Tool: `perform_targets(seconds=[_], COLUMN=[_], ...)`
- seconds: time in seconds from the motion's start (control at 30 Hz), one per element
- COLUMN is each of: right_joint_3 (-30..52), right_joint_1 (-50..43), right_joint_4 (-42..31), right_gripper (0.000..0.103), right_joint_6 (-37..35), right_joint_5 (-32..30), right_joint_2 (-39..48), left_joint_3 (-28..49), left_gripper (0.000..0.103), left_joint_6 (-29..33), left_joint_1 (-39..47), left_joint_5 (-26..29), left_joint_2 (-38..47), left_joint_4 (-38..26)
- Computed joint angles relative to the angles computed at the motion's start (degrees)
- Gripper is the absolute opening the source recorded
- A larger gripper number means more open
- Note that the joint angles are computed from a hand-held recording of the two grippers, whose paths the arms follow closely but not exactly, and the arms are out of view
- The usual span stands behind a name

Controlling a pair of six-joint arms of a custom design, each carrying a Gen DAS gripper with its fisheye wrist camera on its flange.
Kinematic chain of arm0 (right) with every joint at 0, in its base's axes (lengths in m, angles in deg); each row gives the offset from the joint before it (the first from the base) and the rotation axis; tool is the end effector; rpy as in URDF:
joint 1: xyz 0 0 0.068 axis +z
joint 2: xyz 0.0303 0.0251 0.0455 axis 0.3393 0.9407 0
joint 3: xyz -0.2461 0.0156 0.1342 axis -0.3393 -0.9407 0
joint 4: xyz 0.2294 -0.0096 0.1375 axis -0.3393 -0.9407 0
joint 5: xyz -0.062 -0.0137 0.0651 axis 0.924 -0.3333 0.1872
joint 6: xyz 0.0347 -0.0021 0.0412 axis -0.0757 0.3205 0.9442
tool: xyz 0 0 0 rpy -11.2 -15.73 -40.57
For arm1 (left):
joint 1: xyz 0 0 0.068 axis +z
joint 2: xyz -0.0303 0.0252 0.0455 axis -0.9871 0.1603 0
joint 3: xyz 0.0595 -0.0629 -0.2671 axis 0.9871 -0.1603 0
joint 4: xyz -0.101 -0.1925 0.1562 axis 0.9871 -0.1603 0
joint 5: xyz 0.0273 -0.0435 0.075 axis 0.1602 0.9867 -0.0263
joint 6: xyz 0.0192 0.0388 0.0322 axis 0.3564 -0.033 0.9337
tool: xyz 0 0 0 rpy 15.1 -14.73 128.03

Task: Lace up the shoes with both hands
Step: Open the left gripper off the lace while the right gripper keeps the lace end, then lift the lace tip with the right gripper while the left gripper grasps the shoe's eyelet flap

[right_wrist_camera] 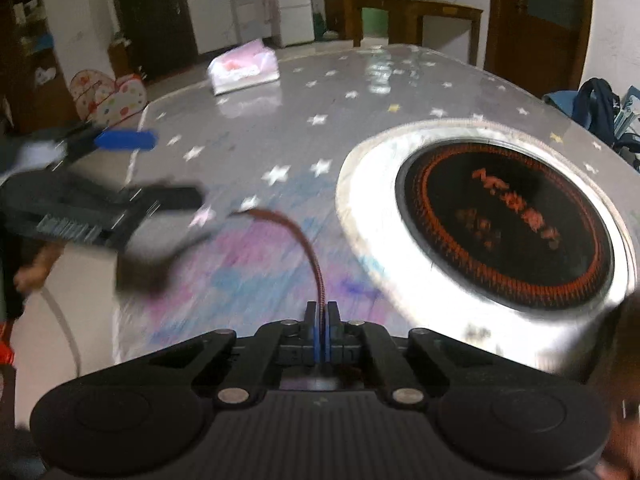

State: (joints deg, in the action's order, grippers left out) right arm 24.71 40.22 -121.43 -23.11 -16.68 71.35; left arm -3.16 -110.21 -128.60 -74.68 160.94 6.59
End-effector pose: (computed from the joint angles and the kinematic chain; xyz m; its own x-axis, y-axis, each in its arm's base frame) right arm 0.3326 0.1441 0.2200 -0.2845 -0.7280 -0.6237 -0.9516 0.2936 0.0914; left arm 0.1943 -0.1716 0.2007 -0.5197 -0.1945 -0.8319 -0.4272 0.9024 0.0559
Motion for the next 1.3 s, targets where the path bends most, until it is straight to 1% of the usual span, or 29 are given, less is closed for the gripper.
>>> perform_targets(seconds=[0.1,0.2,0.23,0.27,0.33,0.4,0.43,0.47,0.5,0.57,0.67,0.83,0.9,0.93,0.97,1.03,1.13,1.3], right_joint_3=[-1.6,-2.1,-2.3,-2.6,-3.1,-3.7,-4.0,-4.3,-4.6,-4.8,-4.2,-5.6,-7.7,-8.4,-8.6,-8.7,-9.7,-9.6], right_joint_1=[-3.3,-6.2,-6.9,-7.5,-8.3,-8.1,-8.0,-7.5,-6.8,-4.8,-2.6,-0.6,-0.4,-0.4,-0.6,-1.2,-3.0,-10.5], right_joint_4=[-6.5,-12.5,-13.6,-14.1,-14.2,-12.3,-11.2,-9.7,-7.8,-4.3,-1.6,1.7,3.4,4.0,3.8,2.7,1.6,-4.0], right_gripper=[0.002,0.002,0.004,0.007,0.011,0.013,0.015,0.02,0.021,0.022,0.022,0.022,0.02,0.017,0.01,0.002,0.002,0.001], right_joint_6=[-6.3,-12.4,-13.8,-14.7,-15.6,-14.4,-13.6,-12.3,-10.9,-7.8,-4.6,-2.5,-3.4,-3.7,-3.7,-4.0,-5.0,-7.8], right_joint_5=[0.5,2.1,2.6,2.8,2.0,0.3,-0.6,-1.4,-2.0,-2.5,-2.6,-1.9,-1.3,-1.0,-1.1,-1.8,-3.0,-9.2], right_joint_2=[-3.2,-5.6,-6.3,-7.1,-8.2,-8.8,-9.1,-9.1,-8.8,-7.7,-5.4,-4.3,-5.7,-6.2,-6.4,-6.8,-8.1,-12.1], left_joint_3=[0.6,1.4,1.8,2.2,2.8,3.6,4.2,4.7,5.3,6.2,6.9,8.3,8.7,8.9,9.2,10.1,11.1,13.4], left_gripper=[0.103,0.103,0.103,0.103,0.103,0.103,0.103,0.103,0.103,0.103,0.103,0.103,0.103,0.103,0.103,0.103,0.103,0.103], left_joint_6=[0.9,2.6,3.0,3.5,4.4,3.9,3.4,3.0,2.7,2.4,2.7,3.5,4.3,4.6,4.9,5.3,5.5,6.4], left_joint_1=[0.6,1.9,2.4,2.8,3.5,3.7,3.7,3.7,3.8,4.1,4.7,5.7,6.1,6.2,6.4,6.7,6.8,6.5], left_joint_5=[1.3,3.9,4.6,5.3,6.2,6.1,5.8,5.6,5.6,6.1,7.4,9.5,10.4,10.8,11.3,12.4,13.5,14.1], left_joint_2=[0.6,1.7,2.3,2.9,3.7,4.7,5.3,5.8,6.2,6.7,7.0,8.5,8.9,9.1,9.4,9.9,10.4,12.2], left_joint_4=[2.1,4.5,5.1,5.4,6.2,6.1,5.6,5.0,4.3,3.1,2.7,2.8,3.4,3.6,3.8,4.0,4.4,4.2])
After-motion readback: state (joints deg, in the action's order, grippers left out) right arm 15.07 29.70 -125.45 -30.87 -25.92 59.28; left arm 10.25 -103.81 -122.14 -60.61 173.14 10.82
